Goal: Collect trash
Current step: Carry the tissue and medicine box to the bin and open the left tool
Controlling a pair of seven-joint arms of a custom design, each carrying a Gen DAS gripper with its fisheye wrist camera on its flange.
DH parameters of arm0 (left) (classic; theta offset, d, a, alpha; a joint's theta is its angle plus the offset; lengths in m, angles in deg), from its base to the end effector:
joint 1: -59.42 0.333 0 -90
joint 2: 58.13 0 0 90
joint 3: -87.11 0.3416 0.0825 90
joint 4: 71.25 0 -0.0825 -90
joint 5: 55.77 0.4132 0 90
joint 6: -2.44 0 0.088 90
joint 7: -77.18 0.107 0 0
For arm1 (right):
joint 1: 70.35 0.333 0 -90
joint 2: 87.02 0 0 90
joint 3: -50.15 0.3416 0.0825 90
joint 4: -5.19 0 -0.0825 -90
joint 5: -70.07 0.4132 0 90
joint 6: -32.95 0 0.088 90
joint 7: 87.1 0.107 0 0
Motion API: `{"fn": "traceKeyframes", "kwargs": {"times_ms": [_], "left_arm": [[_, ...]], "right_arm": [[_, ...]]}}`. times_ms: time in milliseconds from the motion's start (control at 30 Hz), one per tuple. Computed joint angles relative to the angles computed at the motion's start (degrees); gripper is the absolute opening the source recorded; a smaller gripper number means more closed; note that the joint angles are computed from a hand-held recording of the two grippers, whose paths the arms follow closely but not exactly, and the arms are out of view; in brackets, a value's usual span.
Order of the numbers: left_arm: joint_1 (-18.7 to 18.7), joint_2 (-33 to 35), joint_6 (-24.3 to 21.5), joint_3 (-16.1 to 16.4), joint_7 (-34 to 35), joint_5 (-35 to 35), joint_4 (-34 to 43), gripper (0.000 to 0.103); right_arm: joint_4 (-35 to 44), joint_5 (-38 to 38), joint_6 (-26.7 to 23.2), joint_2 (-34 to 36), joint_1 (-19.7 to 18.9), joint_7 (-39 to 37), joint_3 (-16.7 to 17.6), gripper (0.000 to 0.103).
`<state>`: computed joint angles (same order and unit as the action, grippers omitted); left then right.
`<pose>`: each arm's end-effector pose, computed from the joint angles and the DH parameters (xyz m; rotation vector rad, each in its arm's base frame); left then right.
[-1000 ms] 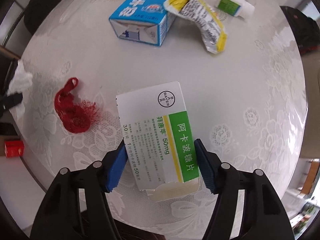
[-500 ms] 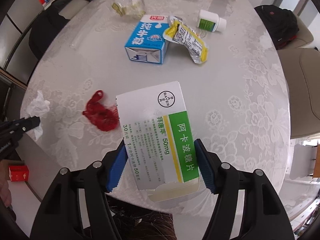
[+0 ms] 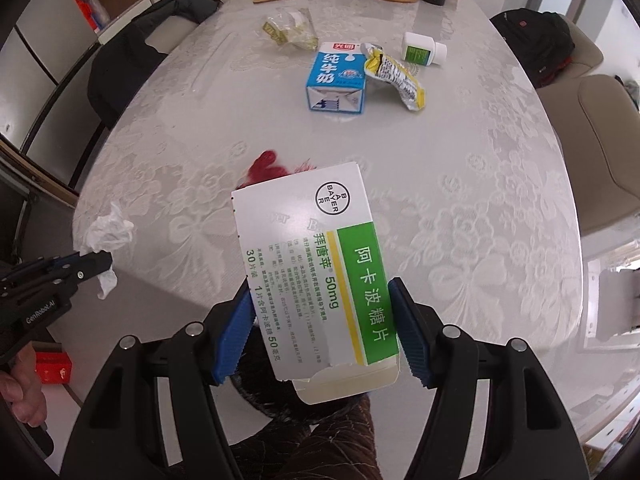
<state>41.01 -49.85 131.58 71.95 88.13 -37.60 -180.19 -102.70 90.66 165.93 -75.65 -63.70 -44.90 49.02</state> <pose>0.5451 -0.3436 0.4610 -2.6139 1.3358 -0.3766 0.6567 0.0706 0.4396 -2.5305 1.1516 -0.1415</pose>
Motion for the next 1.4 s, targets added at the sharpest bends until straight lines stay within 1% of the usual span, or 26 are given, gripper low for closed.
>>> {"fn": "traceKeyframes", "kwargs": {"times_ms": [167,367,467,567,733,933,1133,1200,1400], "left_arm": [[-0.7,-2.0,1.6,-0.8,-0.5,-1.3,-3.7,0.012],[-1.6,-3.3,5.5,-1.7,-0.5,-4.4,-8.2,0.012],[-2.1,-2.9,6.8,-2.0,-0.6,-5.8,-9.7,0.012],[-2.4,-2.2,7.9,-2.2,-0.2,-7.0,-10.5,0.012],[-2.6,0.4,10.5,-2.7,0.7,-8.8,-10.8,0.012],[-2.8,7.1,11.1,-3.6,3.9,-9.6,-6.0,0.012],[-2.8,13.4,11.0,-4.6,8.7,-9.8,0.5,0.012],[-2.7,15.2,10.9,-4.9,10.6,-10.1,2.6,0.012],[-3.8,20.6,9.3,-4.7,13.4,-9.0,9.6,0.013]], "right_arm": [[-5.8,0.6,0.5,-3.8,-0.4,-1.2,-0.1,0.063],[-12.0,0.4,1.8,-6.9,-0.9,-1.8,-0.5,0.063],[-14.0,-0.5,2.7,-7.4,-1.2,-1.3,-0.7,0.063],[-14.7,-1.6,2.3,-6.9,-1.7,0.3,-1.1,0.063],[-15.8,-3.8,3.4,-6.2,-2.5,2.3,-1.8,0.063],[-17.0,-6.2,5.2,-5.9,-3.7,4.1,-2.7,0.063],[-16.5,-7.3,5.3,-5.5,-5.3,5.6,-3.7,0.063],[-16.0,-7.6,5.2,-5.2,-5.8,6.1,-4.0,0.063],[-14.2,-8.8,4.8,-4.1,-7.1,7.6,-4.7,0.063]]}}
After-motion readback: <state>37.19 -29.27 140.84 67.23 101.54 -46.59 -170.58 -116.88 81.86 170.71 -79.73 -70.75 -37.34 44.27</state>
